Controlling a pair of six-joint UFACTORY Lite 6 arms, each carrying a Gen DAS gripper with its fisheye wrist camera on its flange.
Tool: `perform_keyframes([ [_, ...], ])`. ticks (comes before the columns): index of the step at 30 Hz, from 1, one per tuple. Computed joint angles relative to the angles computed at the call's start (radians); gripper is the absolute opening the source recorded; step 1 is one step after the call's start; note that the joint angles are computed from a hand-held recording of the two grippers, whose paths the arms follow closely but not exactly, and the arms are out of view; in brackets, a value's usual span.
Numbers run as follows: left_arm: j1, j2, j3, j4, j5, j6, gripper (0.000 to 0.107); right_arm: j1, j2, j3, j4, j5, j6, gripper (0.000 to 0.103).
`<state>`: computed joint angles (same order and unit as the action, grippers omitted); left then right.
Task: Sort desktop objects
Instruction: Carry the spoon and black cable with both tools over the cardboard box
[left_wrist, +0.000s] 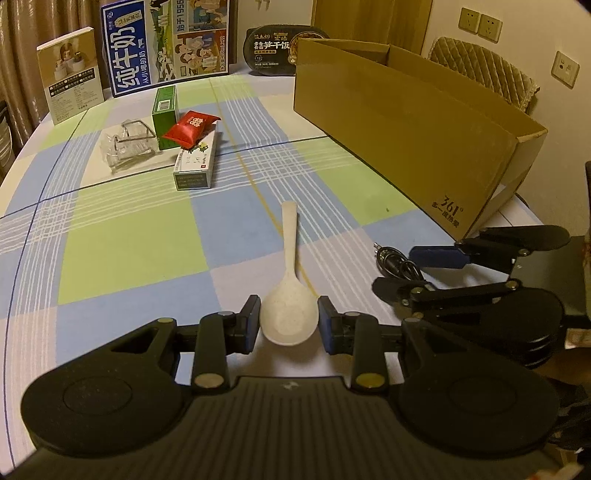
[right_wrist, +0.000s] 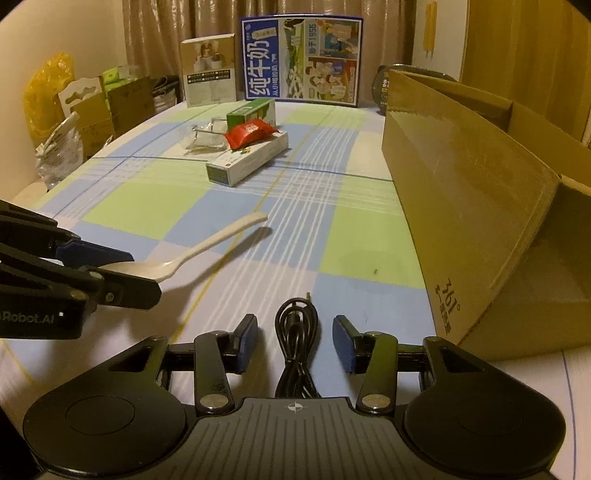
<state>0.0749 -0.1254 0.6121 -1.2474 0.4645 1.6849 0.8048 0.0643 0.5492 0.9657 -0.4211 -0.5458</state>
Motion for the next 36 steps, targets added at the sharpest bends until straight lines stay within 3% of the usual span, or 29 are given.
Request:
perform_keyframes([
  [1, -0.001, -0.001, 0.0, 0.0, 0.0, -0.001, 0.028, -0.004, -0.001, 0.003, 0.011, 0.003, -0.012, 0.021],
  [17, 0.011, -0.022, 0.012, 0.003, 0.024, -0.013, 0.028, 0.028, -0.102, 0.019, 0.19, 0.015, -0.168, 0.02],
  [36, 0.009, -0.077, 0.007, 0.04, 0.032, -0.066, 0.028, 0.039, -0.163, 0.021, 0.286, 0.003, -0.259, 0.02],
])
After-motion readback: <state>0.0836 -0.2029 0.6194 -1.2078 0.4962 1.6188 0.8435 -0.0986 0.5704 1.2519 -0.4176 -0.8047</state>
